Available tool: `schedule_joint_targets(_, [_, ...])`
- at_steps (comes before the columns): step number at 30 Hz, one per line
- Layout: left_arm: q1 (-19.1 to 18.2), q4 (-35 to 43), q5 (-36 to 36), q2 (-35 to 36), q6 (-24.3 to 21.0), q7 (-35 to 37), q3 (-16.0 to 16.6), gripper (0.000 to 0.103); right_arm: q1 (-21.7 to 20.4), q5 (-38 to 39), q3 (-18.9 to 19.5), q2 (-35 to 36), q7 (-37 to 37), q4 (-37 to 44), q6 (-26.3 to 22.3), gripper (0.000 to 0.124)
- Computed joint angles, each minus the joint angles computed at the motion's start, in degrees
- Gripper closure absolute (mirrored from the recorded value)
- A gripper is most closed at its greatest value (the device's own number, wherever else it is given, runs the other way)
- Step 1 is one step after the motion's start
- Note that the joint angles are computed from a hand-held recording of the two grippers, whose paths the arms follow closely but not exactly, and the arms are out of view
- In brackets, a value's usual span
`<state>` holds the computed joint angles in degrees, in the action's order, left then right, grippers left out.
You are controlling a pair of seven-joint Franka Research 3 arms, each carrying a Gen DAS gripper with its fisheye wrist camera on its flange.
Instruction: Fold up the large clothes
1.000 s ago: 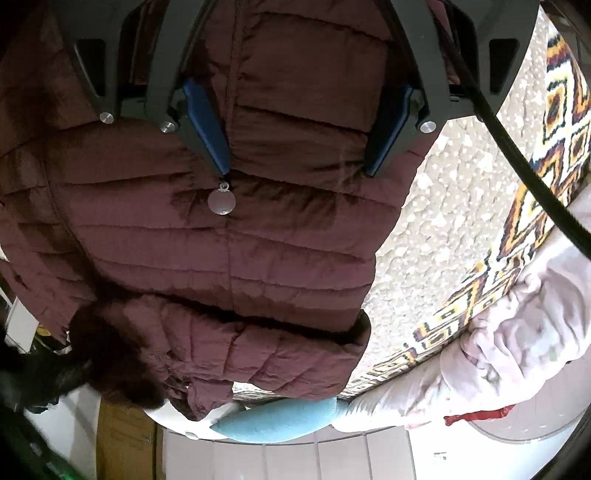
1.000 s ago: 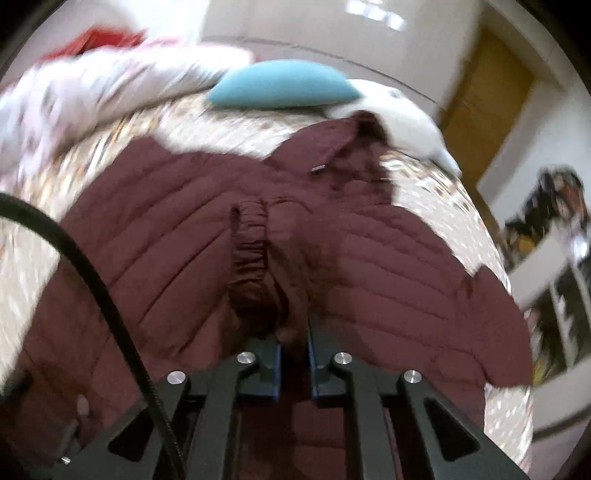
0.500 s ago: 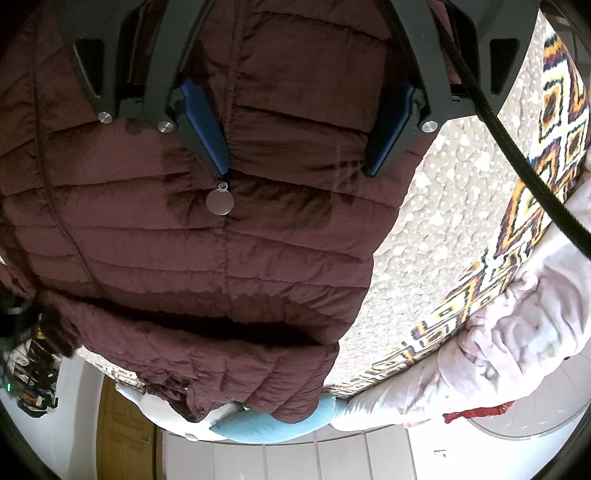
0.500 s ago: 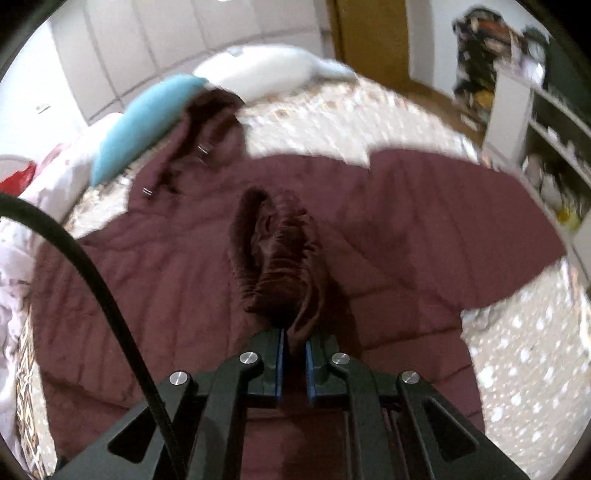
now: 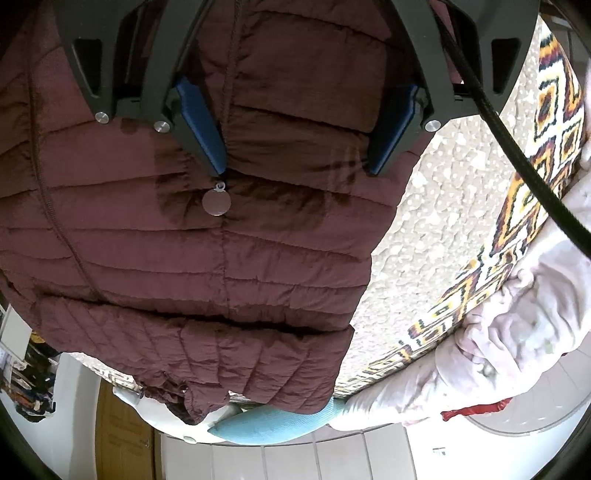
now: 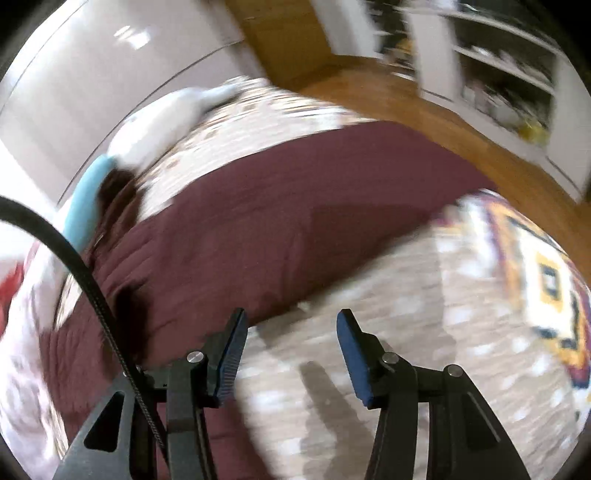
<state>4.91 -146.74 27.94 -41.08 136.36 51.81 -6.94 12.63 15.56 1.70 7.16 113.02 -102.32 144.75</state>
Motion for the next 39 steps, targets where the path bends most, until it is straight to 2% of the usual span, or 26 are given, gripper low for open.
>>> schedule_joint_targets(3, [0.2,0.1,0.3,0.1,-0.3,-0.1,-0.3,0.023,-3.0,8.0,-1.0,0.4,-0.6,-1.9,1.5,0.070])
schedule_joint_targets(6, [0.3,0.3,0.6,0.3,-0.6,-0.2,-0.5,0.022,-6.1,21.8,-0.2,2.8,-5.2,-0.8,3.5,0.070])
schedule_joint_targets(8, [0.4,0.5,0.9,0.5,-0.8,-0.4,-0.7,0.022,-6.6,23.5,-0.2,5.0,-4.7,1.7,3.6,0.070])
schedule_joint_targets(9, [0.3,0.5,1.0,0.5,-0.9,-0.5,-0.7,0.022,-6.5,22.2,-0.6,6.2,-2.8,3.3,3.9,0.070])
schedule_joint_targets(11, [0.3,0.5,1.1,0.5,-1.0,-0.6,-0.7,0.021,-5.9,18.1,-1.8,8.5,2.4,6.5,3.0,0.104])
schedule_joint_targets(12, [0.3,0.5,1.2,0.5,-1.1,-0.7,-0.7,0.021,-6.1,16.5,-1.9,9.7,3.4,8.7,0.9,0.113])
schedule_joint_targets(13, [0.2,0.5,1.3,0.5,-1.2,-0.7,-0.7,0.021,-6.1,15.2,-1.9,10.2,4.2,10.0,0.1,0.114])
schedule_joint_targets(15, [0.2,0.6,1.4,0.6,-1.2,-0.8,-0.7,0.021,-5.7,11.1,-2.3,10.0,4.2,11.4,0.1,0.116])
schedule_joint_targets(17, [0.1,0.5,1.4,0.5,-1.2,-0.8,-0.7,0.021,-2.9,0.7,-3.5,9.2,3.8,14.5,-0.2,0.116])
schedule_joint_targets(20, [0.1,0.5,1.4,0.5,-1.2,-0.8,-0.5,0.020,-0.4,-7.4,-2.7,7.2,-0.8,16.3,1.2,0.117])
schedule_joint_targets(23, [0.0,0.5,1.4,0.5,-1.2,-0.7,-0.5,0.020,3.5,-14.1,-0.2,5.4,-8.5,17.6,3.2,0.117])
schedule_joint_targets(28, [0.0,0.5,1.3,0.4,-1.1,-0.7,-0.4,0.020,11.7,-23.7,4.5,2.2,-24.4,12.4,4.7,0.118])
schedule_joint_targets(32, [0.0,0.5,1.3,0.4,-1.1,-0.7,-0.4,0.020,15.2,-20.3,7.3,2.7,-32.2,9.0,0.5,0.118])
schedule_joint_targets(35, [0.0,0.4,1.3,0.3,-1.2,-0.7,-0.5,0.020,17.0,-20.2,6.5,3.4,-29.1,7.2,-0.5,0.114])
schedule_joint_targets(37, [-0.2,0.9,0.9,0.3,-1.7,-0.1,-0.3,0.021,17.2,-19.8,6.0,1.9,-27.3,4.5,1.2,0.111])
schedule_joint_targets(39, [-0.8,1.7,0.2,-0.2,-3.1,0.9,-0.1,0.023,16.0,-15.2,6.4,-0.5,-28.9,1.6,2.2,0.104])
